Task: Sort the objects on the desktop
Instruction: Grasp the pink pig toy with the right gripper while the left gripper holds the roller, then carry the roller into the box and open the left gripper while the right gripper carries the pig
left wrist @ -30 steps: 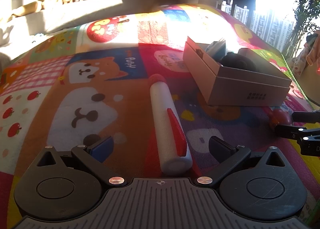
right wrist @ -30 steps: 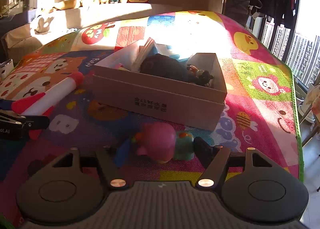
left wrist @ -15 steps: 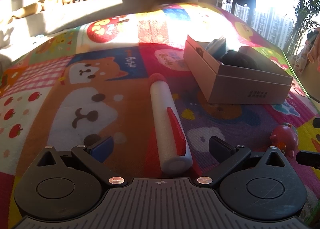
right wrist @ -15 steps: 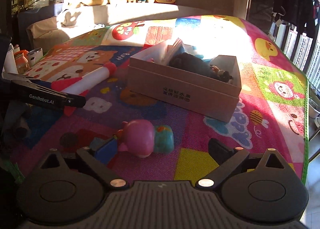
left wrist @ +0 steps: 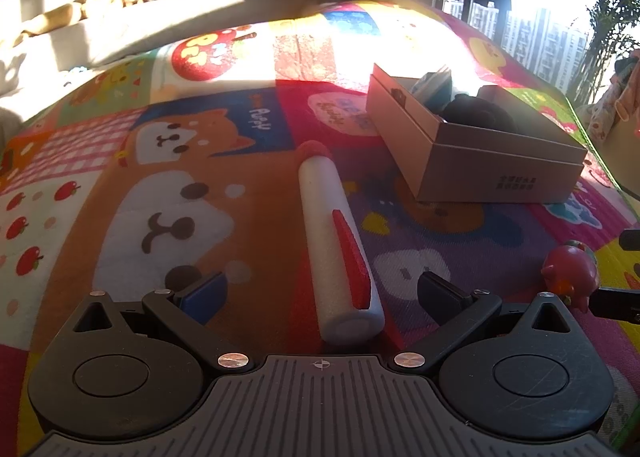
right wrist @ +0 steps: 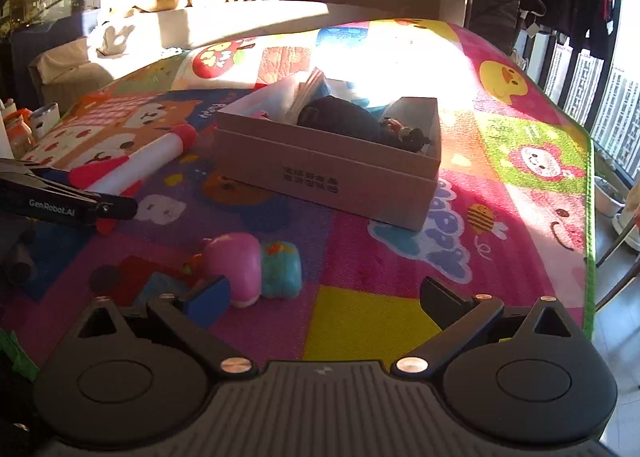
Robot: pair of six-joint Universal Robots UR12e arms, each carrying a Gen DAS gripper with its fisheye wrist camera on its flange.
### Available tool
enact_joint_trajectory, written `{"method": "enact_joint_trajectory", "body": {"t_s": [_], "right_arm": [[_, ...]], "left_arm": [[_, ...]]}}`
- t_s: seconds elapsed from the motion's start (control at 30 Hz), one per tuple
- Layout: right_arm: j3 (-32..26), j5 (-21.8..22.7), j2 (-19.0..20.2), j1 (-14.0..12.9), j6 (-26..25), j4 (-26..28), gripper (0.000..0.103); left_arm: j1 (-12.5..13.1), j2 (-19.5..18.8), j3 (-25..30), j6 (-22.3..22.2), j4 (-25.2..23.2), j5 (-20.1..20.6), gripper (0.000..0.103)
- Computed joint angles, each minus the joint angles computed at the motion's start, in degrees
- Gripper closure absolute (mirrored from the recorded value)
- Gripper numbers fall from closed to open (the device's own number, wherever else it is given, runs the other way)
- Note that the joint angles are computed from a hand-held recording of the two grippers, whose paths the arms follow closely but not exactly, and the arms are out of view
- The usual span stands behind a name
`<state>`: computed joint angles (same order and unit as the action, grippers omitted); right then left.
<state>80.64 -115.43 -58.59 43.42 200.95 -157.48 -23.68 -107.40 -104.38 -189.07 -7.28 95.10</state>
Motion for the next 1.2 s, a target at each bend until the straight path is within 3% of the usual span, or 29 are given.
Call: {"method": "enact_joint_trajectory", "body": {"t_s": [0.1,0.2,0.3,0.47,0.57,0.7,0.77,0.87,1.0,1.2], "right_arm": [[-2.0,3.4,1.2,-0.3,0.4,0.5,0.002],[-4.3,3.6,2.8,-0.1,-1.2,0.9,0.004],[-5.9,3.6,3.4,0.1,-3.2,3.8,0.03],[-5.0,1.9,3.0,0.3,-3.7,2.7,0.031],[-4.6,0.6,2.7,0.4,-2.3,2.3,0.031],[-3.5,0.2,2.0,0.4,-2.6,0.6,0.03],[-3.2,0.2,1.8,0.4,-2.8,0.5,0.03],[-2.6,0.1,1.5,0.3,-2.3,-0.2,0.031],[-1.6,-1.6,0.8,0.7,-2.4,-2.5,0.031],[2.0,-4.9,-1.8,1.4,-3.4,-9.9,0.031]], "left_arm": [[0.0,0.0,0.0,-0.1,0.1,0.1,0.0],[0.1,0.0,-0.3,-0.2,1.2,-0.4,0.0],[0.5,0.1,-1.1,1.4,4.9,-2.4,0.0],[0.3,-0.7,1.3,3.9,1.8,-3.7,0.001],[0.0,-1.6,3.5,4.9,-2.4,-2.8,0.026],[0.0,-2.3,4.6,6.6,-4.1,-3.0,0.03],[0.0,-2.3,4.6,7.5,-3.9,-3.2,0.04],[0.2,-1.8,4.6,7.7,-4.9,-3.9,0.064],[0.0,0.0,3.3,9.2,-4.3,-4.0,0.067],[-0.5,4.0,0.8,11.2,-0.5,-4.6,0.067]]}}
